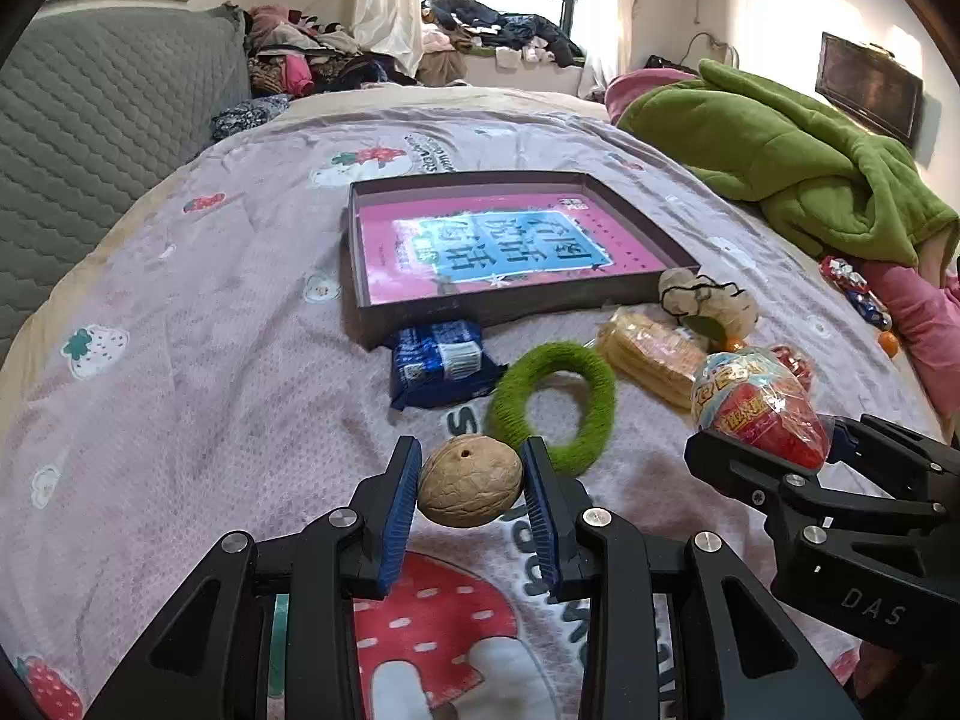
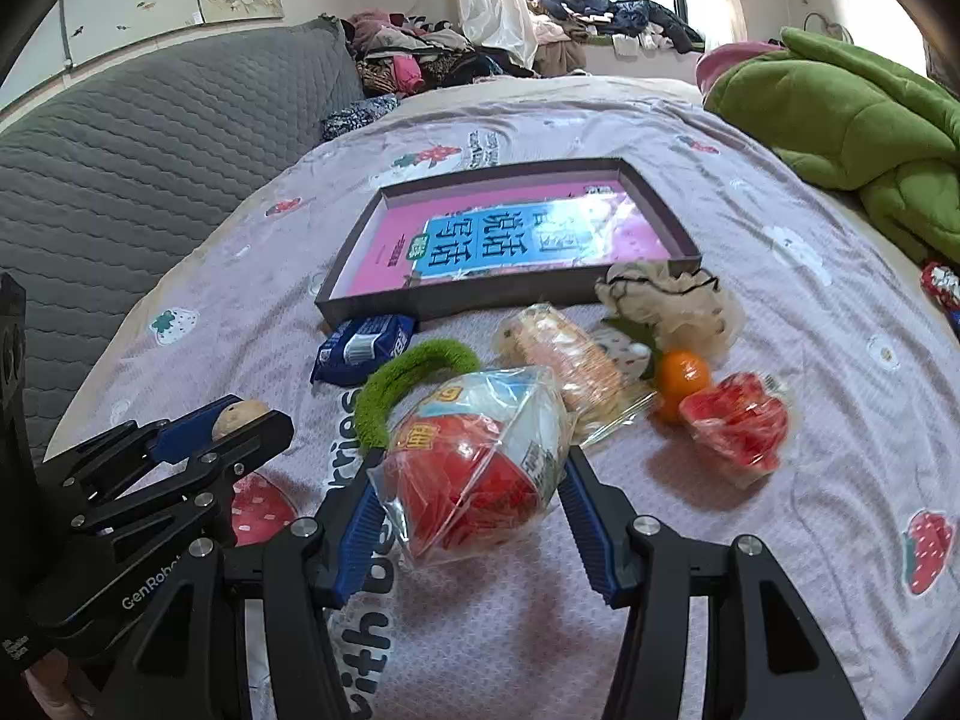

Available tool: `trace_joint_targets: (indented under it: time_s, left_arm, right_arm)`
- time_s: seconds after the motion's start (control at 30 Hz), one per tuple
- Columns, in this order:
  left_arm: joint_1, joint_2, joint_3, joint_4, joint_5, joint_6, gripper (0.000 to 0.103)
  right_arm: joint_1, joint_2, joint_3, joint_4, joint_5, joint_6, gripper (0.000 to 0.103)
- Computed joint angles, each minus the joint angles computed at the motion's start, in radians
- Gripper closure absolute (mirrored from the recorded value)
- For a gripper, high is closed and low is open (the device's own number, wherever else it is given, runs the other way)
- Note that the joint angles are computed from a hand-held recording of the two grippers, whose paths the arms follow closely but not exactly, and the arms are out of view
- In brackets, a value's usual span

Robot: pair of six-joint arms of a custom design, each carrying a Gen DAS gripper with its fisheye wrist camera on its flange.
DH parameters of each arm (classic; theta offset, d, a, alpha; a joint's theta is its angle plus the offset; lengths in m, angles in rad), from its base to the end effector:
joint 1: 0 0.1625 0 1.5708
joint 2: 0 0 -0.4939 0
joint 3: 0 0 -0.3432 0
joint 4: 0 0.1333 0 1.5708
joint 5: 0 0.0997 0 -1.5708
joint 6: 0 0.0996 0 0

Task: Organize objects
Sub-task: 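Lift the walnut with the left tool while the right tool carries the egg to the pink tray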

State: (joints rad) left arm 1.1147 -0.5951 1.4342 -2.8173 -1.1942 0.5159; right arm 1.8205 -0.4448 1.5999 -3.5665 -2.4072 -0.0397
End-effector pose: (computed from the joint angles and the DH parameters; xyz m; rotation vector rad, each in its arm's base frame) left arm -0.1851 -0.7630 0.1385 1.1693 2.4414 -0.5431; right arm 0.2307 -0.6643 0.0908 -0.1143 -2.2222 1.0717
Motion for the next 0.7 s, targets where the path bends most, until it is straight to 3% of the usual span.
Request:
trace_joint_targets:
  time_s: [0.33,0.7]
  left_arm:
    - [-0.048,-0.003,-0.002,-0.005,0.024,-0.025,0.068]
    - [-0.092,0.025,-0.115,0.033,0.052,-0.052,0.068]
  right_arm:
    - [0.003,-0.05,0.021,-0.02,0.018,-0.054,0.047]
    - [0.015,-0.095,-0.036,0.0,0.023,-0.168,0.047]
